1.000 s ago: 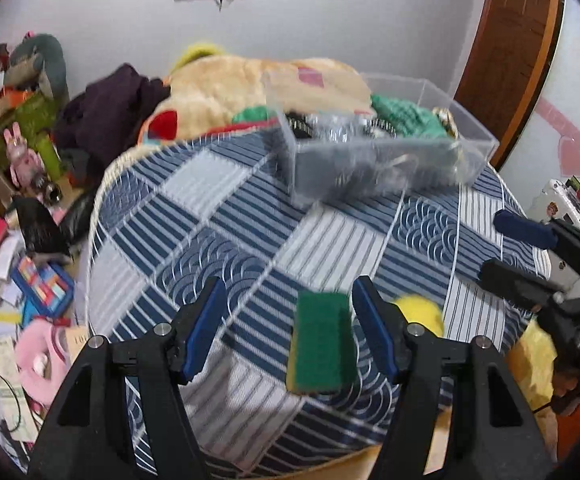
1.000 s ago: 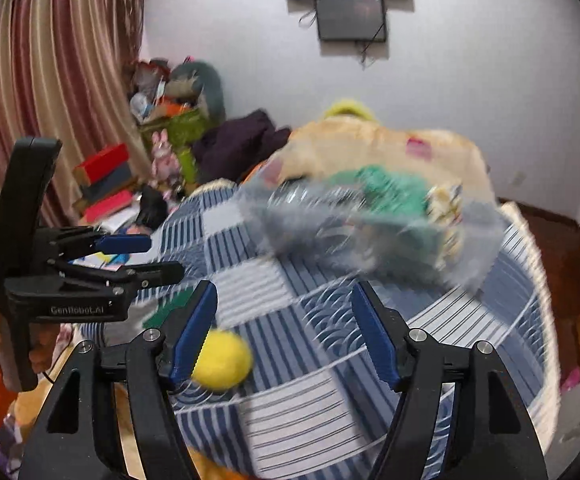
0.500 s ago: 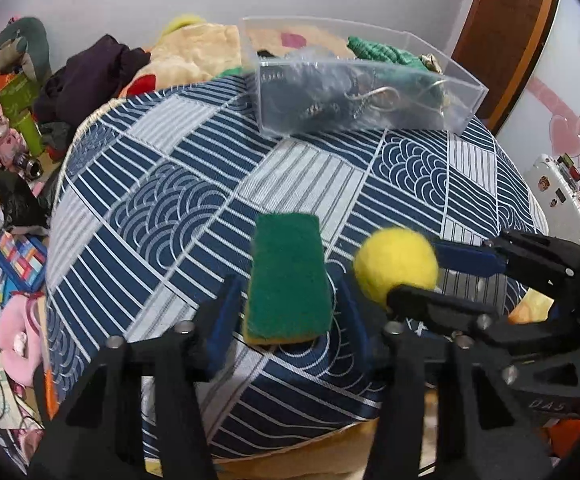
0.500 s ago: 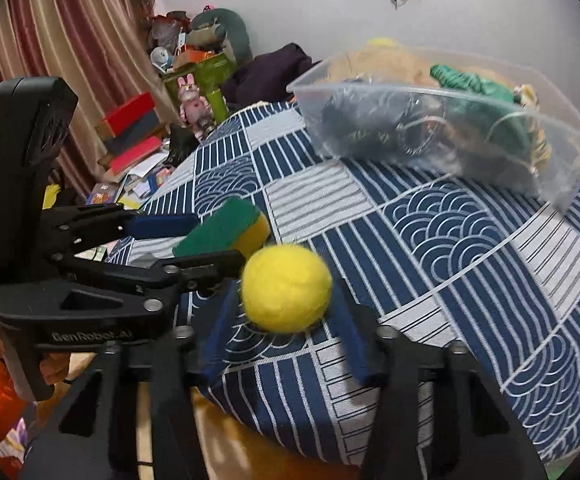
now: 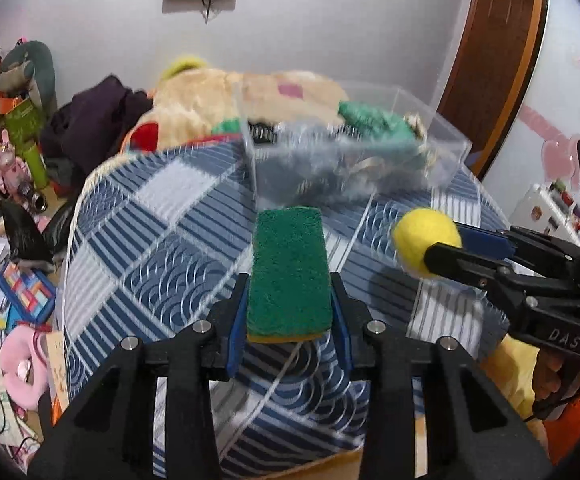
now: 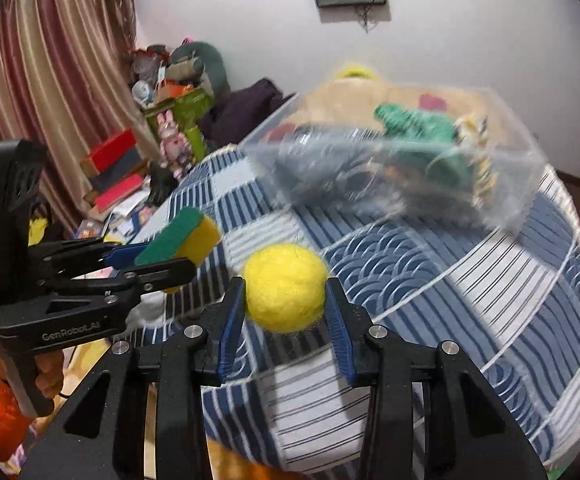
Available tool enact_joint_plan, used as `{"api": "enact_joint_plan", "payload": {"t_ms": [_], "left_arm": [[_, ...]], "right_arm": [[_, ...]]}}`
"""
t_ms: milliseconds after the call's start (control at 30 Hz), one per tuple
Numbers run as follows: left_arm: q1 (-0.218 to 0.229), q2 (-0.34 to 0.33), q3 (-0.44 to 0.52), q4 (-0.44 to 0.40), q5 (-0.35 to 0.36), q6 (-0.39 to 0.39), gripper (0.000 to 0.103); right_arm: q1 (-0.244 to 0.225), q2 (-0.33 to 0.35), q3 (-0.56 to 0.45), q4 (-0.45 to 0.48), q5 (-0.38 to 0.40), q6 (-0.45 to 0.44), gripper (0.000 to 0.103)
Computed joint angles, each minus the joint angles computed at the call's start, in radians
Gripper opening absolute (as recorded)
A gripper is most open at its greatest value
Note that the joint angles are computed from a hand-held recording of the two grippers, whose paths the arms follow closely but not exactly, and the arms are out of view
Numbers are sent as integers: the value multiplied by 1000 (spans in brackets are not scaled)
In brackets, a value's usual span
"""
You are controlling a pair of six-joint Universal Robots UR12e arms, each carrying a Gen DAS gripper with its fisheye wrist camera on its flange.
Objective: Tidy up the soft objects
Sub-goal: 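Lower the sponge and yellow ball into the clear box, open both tools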
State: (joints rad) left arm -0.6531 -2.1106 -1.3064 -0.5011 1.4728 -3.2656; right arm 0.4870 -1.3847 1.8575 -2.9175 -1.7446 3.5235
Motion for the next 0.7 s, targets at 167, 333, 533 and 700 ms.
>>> {"api": "enact_joint_plan", "payload": {"t_ms": [167,333,533,700], "left_arm": [[9,-22,51,51,-32,-34,36],[10,-48,105,112,-26,-35,36],[16,-103,200,85,-66,-47,37],[12,-157,285,9,-52,-39,36]], "right_arm": [[-6,-13,-7,-52,-67,-11,37],[-12,-17,-17,-100,-133,-25,37],[-19,4,-45,-125,-196,-43,37],[-39,36,-83,-90,-164,-46,37]]}}
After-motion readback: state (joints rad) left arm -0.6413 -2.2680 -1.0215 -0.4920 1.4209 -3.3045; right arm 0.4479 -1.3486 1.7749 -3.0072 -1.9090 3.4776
